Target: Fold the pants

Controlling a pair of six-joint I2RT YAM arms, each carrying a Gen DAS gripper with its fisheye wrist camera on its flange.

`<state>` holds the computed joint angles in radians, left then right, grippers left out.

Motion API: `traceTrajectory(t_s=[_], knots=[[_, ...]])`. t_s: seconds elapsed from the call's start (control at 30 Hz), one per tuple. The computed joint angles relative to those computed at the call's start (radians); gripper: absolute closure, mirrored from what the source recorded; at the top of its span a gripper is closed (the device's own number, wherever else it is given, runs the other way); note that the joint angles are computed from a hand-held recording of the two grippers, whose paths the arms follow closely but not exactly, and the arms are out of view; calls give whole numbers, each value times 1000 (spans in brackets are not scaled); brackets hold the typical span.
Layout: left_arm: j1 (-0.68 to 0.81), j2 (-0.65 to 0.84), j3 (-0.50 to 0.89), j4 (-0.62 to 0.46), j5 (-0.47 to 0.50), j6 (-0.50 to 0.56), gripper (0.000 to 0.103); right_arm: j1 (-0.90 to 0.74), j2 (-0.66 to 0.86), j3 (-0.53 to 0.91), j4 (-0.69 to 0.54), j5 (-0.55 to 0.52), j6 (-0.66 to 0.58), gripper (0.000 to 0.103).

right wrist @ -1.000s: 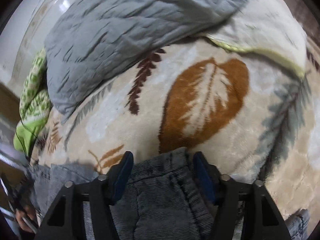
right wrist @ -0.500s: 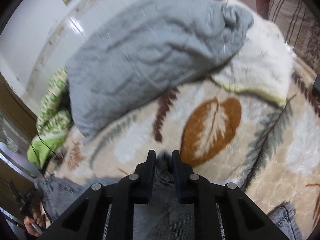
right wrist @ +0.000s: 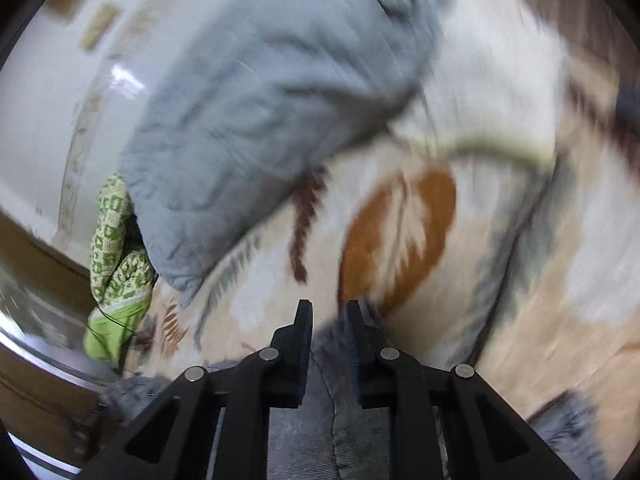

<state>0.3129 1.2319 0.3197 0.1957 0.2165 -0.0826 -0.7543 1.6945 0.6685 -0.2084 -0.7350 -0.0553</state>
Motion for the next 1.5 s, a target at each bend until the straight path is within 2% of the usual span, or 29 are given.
traceTrajectory(t_s=[0.03,0.07,0.1,0.13,0.17,0.2,0.27,0.3,0.33,0.37,0.4,0.6,0.63,0.67,0.7,0.73,0.8,0.83,0.87,0.9,1.0,1.07,1.23,1.4,1.5], knots=[[-10,10,-2,9,-26,2,89,8,40,14,8,16,10,84],[-21,24,1,14,-55,1,77,23,75,29,12,44,18,84],[-27,50,13,7,-76,-3,71,36,105,42,15,60,16,84],[-26,67,22,2,-77,-7,54,48,131,52,21,64,11,84],[-24,82,27,3,-78,-13,43,50,143,49,38,58,11,84],[-22,95,30,6,-83,-19,39,49,148,41,59,51,17,84],[-28,120,37,17,-101,-20,34,45,152,36,85,34,26,74],[-34,133,40,19,-110,-22,34,46,150,36,93,37,28,49],[-38,147,46,16,-112,-24,34,47,145,31,101,38,27,19],[-41,158,52,11,-109,-25,34,43,135,25,101,30,23,11],[-45,168,55,12,-106,-25,34,42,131,22,99,21,19,8],[-93,166,43,33,-147,-28,35,117,129,28,102,104,-6,8],[-100,162,40,38,-150,-29,44,143,137,34,101,122,-6,9],[-105,161,39,40,-150,-27,58,158,143,33,112,124,-4,10],[-110,164,41,39,-147,-25,63,173,154,33,124,125,-2,15],[-114,167,41,42,-142,-22,71,192,169,38,129,135,-2,25],[-130,175,38,56,-146,-15,82,244,162,19,166,228,7,35],[-139,177,37,64,-154,-9,88,269,142,1,184,278,2,49],[-147,178,33,75,-165,-5,91,275,133,-6,187,297,-2,58],[-150,178,29,87,-169,-3,92,270,128,-9,183,290,-5,74],[-133,170,20,110,-145,-6,95,235,119,-17,180,252,5,78],[-95,151,18,103,-82,-18,96,222,75,-43,197,233,4,80],[-1,19,0,40,77,-52,96,138,-151,-117,209,77,54,81],[111,-205,-28,-85,265,-62,97,9,-410,-169,163,-96,95,81],[257,-401,-44,-258,444,-9,97,-124,-554,-183,81,-215,86,81]])
